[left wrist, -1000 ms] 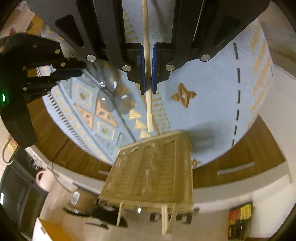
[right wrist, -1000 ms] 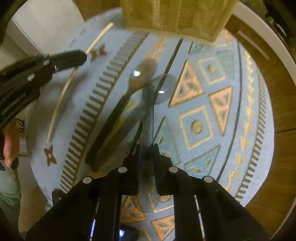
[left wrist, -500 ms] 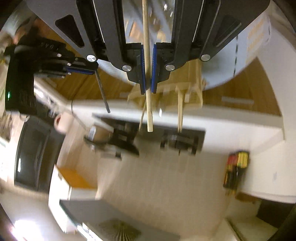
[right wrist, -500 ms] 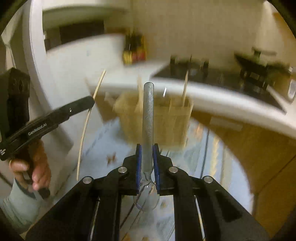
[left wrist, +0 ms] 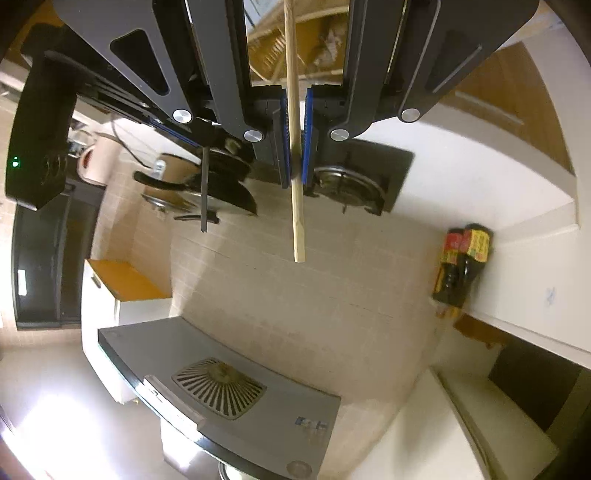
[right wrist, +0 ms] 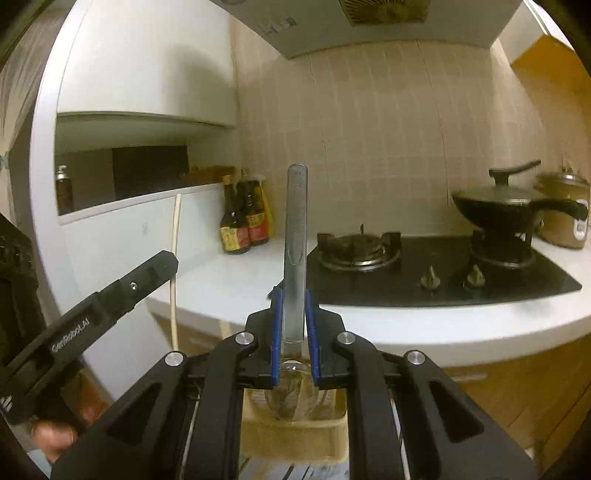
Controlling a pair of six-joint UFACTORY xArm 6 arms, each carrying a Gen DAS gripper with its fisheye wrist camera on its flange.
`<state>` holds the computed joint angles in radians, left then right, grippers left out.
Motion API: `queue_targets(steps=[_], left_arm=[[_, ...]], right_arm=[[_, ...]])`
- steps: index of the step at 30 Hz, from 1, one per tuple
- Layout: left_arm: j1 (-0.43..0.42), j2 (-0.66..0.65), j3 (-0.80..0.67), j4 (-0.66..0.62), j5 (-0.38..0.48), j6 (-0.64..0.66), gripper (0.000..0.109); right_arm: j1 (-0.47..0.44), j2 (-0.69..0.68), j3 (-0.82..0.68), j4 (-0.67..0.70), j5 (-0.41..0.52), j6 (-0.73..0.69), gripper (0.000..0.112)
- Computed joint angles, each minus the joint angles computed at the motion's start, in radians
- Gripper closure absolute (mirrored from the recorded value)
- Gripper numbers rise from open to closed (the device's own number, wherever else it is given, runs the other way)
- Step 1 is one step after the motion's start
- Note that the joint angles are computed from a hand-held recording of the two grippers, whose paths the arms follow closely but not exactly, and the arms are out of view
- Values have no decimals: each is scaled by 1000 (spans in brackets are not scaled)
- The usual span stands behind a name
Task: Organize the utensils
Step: 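Lift the chopstick and spoon and carry both above the beige basket, then open the left tool releasing the chopstick while the right tool releases the spoon into the basket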
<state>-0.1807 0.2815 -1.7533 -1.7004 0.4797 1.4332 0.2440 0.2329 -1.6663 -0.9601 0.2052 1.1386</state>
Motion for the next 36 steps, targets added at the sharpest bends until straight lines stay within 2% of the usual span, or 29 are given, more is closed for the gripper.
queue_targets(steps=[3, 6, 12, 15, 21, 24, 26, 27, 28, 30, 31, 34, 36], left_arm=[[-23, 52, -53, -79, -57, 94, 105], [-33, 103, -111, -108, -95, 114, 105], [-56, 165, -182, -178, -177, 202, 105], [-61, 184, -189, -197, -185, 233, 104], [-54, 191, -170, -155, -153, 195, 104], [-41, 178, -143, -106, -115, 154, 104], [-27, 160, -114, -71, -77, 121, 103], [-23, 151, -102, -59, -66, 115, 102], [-19, 137, -84, -54, -58, 118, 100], [-6, 104, -42, -38, -27, 111, 91], [1, 88, -22, -32, -12, 107, 87], [33, 30, 43, -11, 48, 68, 86], [52, -3, 74, 16, 76, 35, 81]], right_arm=[[-15, 53, -53, -111, -5, 98, 102], [-20, 81, -84, -239, 17, 213, 102], [-32, 129, -107, -286, 21, 264, 102], [-37, 137, -100, -332, 19, 316, 102], [-45, 138, -77, -381, -2, 373, 102], [-43, 124, -49, -335, -12, 327, 101], [-43, 102, -16, -293, -23, 286, 99], [-43, 90, -1, -285, -28, 278, 93], [-44, 76, 15, -285, -32, 279, 86], [-46, 33, 62, -332, -34, 343, 83], [-46, 18, 78, -343, -35, 360, 83], [-44, -46, 152, -331, -36, 371, 83], [-35, -92, 205, -277, -28, 331, 83]])
